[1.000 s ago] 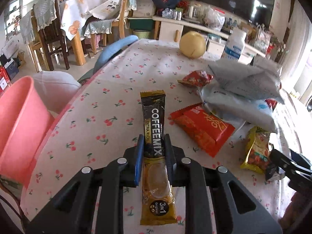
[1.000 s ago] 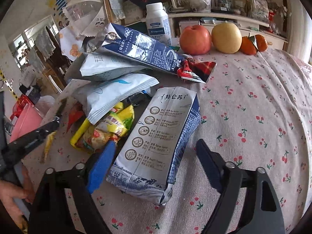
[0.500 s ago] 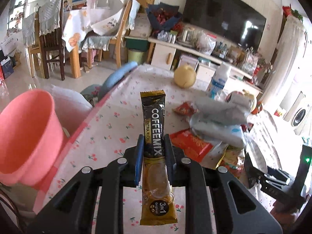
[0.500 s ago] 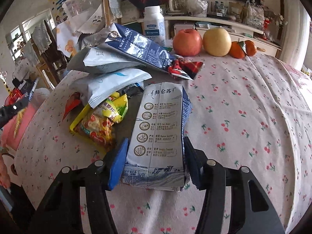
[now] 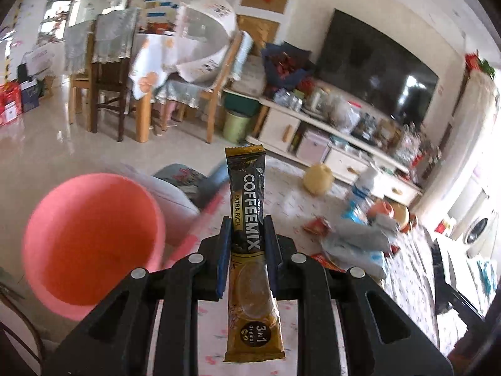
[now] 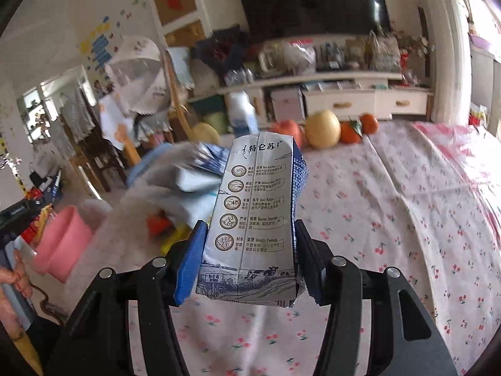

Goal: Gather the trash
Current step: 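Carry both items to the pink bucket and open both tools to drop them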

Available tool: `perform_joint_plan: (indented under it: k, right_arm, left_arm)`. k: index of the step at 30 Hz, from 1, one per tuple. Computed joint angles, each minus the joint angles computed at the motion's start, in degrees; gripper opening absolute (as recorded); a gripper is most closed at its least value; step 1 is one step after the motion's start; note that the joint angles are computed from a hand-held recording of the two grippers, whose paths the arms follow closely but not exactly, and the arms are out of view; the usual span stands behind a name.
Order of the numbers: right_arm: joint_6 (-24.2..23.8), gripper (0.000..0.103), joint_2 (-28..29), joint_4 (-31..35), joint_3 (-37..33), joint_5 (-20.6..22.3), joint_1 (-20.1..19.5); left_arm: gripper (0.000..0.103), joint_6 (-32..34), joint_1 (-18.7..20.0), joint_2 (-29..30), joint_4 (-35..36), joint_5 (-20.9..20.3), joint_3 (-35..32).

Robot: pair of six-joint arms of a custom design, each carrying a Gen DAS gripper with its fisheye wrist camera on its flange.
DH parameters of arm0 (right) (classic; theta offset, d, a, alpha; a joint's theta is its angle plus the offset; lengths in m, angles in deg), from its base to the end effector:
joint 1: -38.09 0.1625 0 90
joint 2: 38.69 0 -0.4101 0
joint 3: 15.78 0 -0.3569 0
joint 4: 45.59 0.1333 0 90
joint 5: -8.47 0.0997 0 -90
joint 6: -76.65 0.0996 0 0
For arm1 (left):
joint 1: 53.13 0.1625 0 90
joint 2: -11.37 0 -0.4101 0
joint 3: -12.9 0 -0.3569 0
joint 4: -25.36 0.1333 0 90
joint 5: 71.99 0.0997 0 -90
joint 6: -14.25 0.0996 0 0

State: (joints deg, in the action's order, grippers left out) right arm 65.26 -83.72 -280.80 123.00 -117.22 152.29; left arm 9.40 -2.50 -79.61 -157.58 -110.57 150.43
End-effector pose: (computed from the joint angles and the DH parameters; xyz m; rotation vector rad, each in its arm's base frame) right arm 0.2292 -0.3266 0.1241 0.3728 -2.3603 1.2157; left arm -0.0602 -0.4062 0.3428 0.2264 2.3082 -1.3134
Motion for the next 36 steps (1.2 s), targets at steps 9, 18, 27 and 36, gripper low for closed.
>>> perform_joint_plan:
  k: [9, 18, 27, 36]
  right_arm:
    - [0.74, 0.057, 4.95, 14.66, -9.83, 4.54, 9.80]
    - [-0.17, 0.057, 15.84, 31.64, -28.15, 13.04, 14.04]
    - [-0.55, 0.057, 27.84, 50.42, -50.52, 19.94, 13.43]
    - [1.97, 0.083, 34.06, 58.46, -60.49, 21.75, 12.44]
  left_arm:
    - [0.022, 1.13, 4.77, -7.94, 1.61, 2.76, -2.05]
    - [0.022, 2.62, 11.78, -7.48, 1.50, 2.12, -4.33]
    - [0.022, 1.72, 19.02, -6.19, 2.97, -0.53, -6.74]
    - [0.059, 1.62, 21.22, -3.68, 1.60, -0.23, -7.69]
